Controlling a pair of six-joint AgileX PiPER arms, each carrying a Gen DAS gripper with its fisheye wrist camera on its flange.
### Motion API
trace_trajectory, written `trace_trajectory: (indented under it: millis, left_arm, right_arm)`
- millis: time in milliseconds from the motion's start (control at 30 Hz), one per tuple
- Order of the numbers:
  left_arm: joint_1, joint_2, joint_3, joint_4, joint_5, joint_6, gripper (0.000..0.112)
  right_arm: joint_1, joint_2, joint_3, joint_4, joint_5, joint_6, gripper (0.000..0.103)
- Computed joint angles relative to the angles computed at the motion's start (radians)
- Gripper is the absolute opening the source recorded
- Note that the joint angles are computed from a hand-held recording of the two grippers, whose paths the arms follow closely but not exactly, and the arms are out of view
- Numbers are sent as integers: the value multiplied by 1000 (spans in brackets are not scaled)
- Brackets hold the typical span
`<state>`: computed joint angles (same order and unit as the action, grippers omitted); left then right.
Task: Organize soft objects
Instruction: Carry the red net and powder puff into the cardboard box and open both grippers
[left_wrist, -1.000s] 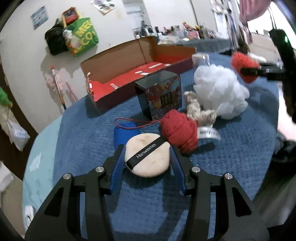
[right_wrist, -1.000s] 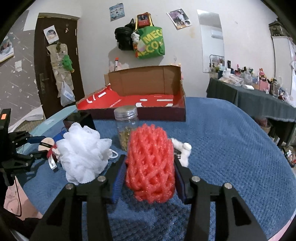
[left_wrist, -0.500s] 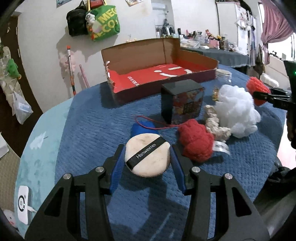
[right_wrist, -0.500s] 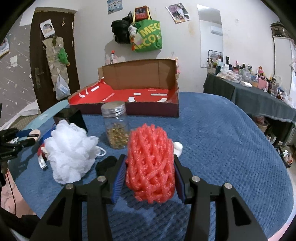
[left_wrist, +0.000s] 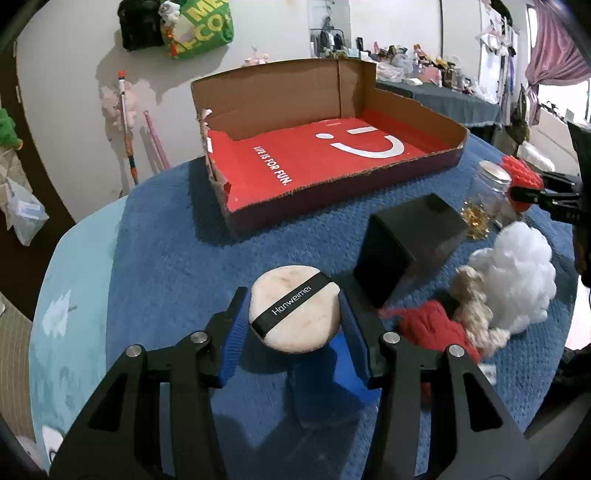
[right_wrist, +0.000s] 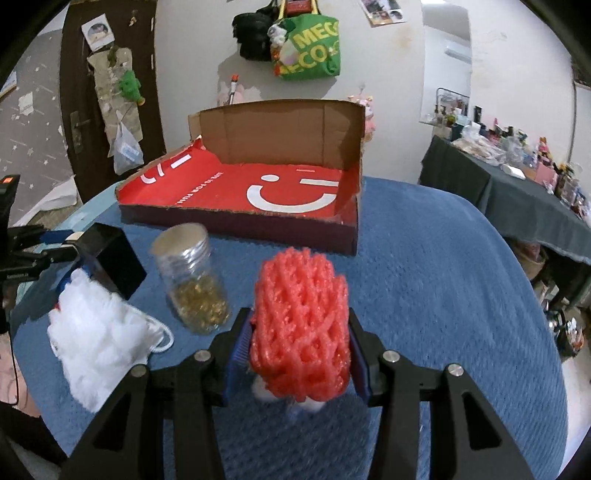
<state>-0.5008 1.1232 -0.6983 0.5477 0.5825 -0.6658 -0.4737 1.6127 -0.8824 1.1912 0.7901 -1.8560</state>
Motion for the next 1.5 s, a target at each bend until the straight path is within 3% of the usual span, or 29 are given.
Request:
trace_trajectory:
  millis: [200, 433, 567, 1000, 1267, 1500]
  left_arm:
    - [111, 73, -81, -163, -39, 245, 46]
    - [170, 135, -185, -347, -36, 497, 46]
    - [163, 183, -248, -367, -18, 555, 46]
    - [185, 373, -501, -631, 48, 833, 46]
    - [167, 528, -700, -612, 101, 760, 47]
    - [155, 732, -988, -470, 247, 590, 47]
  right_arm:
    - [64, 77, -146, -121, 23, 144, 50]
    - [109, 156, -316, -235, 136, 291, 50]
    - [132, 191, -395, -270, 186, 347, 50]
    - [241, 294, -627, -359, 317, 510, 50]
    - [342, 386, -810, -397, 348, 682, 50]
    - [435, 552, -1120, -537, 362, 969, 51]
